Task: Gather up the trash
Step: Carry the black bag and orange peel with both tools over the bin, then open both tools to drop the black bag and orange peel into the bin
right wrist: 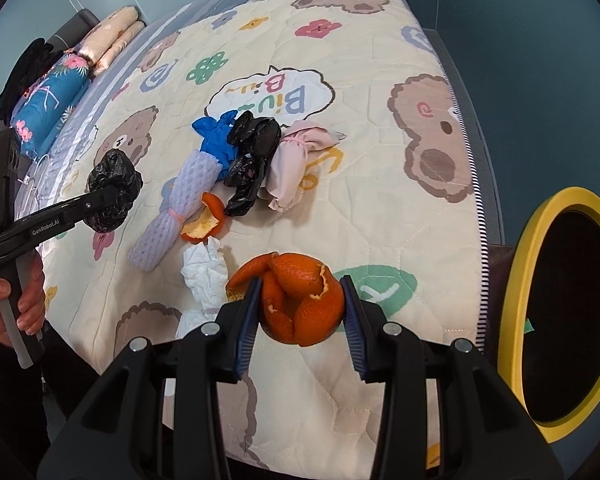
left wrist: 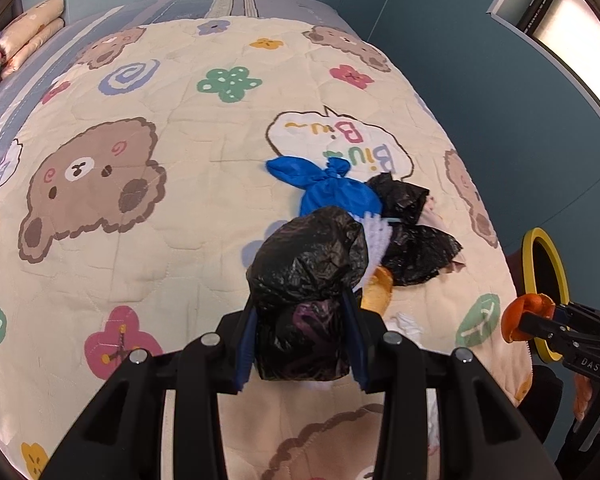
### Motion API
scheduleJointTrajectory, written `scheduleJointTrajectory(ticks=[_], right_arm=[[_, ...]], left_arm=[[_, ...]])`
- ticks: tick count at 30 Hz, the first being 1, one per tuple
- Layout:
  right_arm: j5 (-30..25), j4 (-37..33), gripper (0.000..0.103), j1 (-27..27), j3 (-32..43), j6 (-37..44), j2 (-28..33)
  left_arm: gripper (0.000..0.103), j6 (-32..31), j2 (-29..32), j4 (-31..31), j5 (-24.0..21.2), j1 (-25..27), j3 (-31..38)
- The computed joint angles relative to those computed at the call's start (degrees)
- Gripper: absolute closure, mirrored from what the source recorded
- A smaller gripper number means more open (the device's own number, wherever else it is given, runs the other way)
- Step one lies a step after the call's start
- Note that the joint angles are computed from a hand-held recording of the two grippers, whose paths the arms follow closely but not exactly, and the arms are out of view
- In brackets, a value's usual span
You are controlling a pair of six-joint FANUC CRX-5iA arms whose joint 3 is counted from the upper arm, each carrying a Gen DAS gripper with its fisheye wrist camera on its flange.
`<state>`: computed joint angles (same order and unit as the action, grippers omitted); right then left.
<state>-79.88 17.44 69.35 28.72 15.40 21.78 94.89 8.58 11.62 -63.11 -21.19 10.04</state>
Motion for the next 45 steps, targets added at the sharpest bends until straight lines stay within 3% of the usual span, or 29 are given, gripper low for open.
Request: scheduleJointTrajectory(ticks=[26,45], right_arm=[[1.1,5.9,0.066,1.8,-20.4,-14.0,-16.7],[-3.8,10.7,0.065,3.5,-35.1,-27.0,-31.1]], left_arm=[[0.067,-0.3,9.9,3.4,-2.7,-12.2,13.6],[0.067,-1.3,24.7,6.3,-7.0,-22.0,34.2]])
